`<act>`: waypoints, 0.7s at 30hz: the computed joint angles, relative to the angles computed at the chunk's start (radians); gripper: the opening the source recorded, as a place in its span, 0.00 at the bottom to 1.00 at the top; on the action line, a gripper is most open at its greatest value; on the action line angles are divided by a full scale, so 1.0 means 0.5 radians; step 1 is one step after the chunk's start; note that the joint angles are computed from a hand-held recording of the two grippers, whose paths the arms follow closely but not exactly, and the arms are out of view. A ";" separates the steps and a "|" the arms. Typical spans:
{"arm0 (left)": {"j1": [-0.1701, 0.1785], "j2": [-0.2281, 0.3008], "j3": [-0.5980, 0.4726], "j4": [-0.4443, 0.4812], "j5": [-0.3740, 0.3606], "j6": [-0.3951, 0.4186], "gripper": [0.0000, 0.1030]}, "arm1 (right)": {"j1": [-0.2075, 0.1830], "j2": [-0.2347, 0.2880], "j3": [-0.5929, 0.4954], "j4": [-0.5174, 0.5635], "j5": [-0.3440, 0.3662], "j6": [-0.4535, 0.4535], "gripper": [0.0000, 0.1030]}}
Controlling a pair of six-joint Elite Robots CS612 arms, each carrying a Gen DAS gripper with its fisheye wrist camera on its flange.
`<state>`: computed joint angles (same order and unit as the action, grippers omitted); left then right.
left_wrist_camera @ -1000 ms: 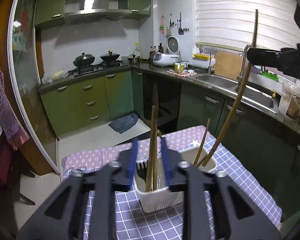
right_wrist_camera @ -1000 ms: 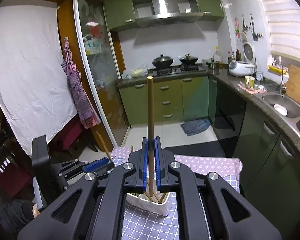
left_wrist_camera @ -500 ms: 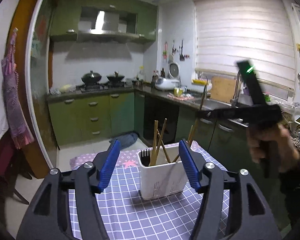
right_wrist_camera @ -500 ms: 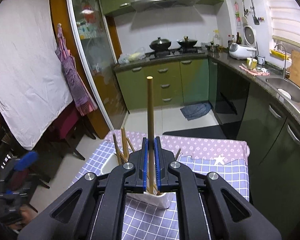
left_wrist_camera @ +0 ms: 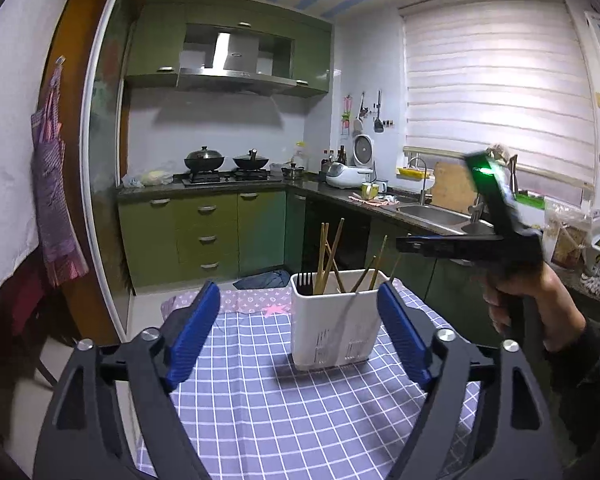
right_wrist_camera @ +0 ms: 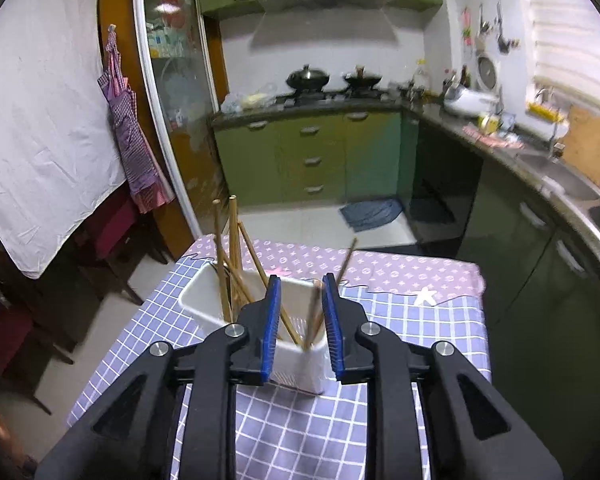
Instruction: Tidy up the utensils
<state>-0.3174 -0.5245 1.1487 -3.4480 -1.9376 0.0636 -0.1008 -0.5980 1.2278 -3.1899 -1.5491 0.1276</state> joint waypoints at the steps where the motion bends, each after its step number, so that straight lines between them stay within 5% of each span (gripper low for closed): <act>1: 0.003 -0.004 0.014 -0.012 -0.004 -0.009 0.79 | 0.002 -0.033 0.085 -0.081 0.015 0.003 0.36; 7: 0.002 -0.032 0.129 -0.067 0.051 0.035 0.89 | 0.045 -0.185 0.584 -0.509 -0.073 0.071 0.58; 12: 0.001 -0.060 0.240 -0.037 0.080 0.028 0.91 | 0.085 -0.238 0.904 -0.818 -0.182 0.180 0.93; 21: 0.031 -0.203 0.538 -0.272 0.183 -0.055 0.93 | 0.190 -0.334 1.197 -1.340 -0.450 0.115 0.95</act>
<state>-0.3021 -0.6257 1.4176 -3.5840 -1.8463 0.0359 -0.0057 -0.7651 1.8263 -3.8597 -1.7741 0.1849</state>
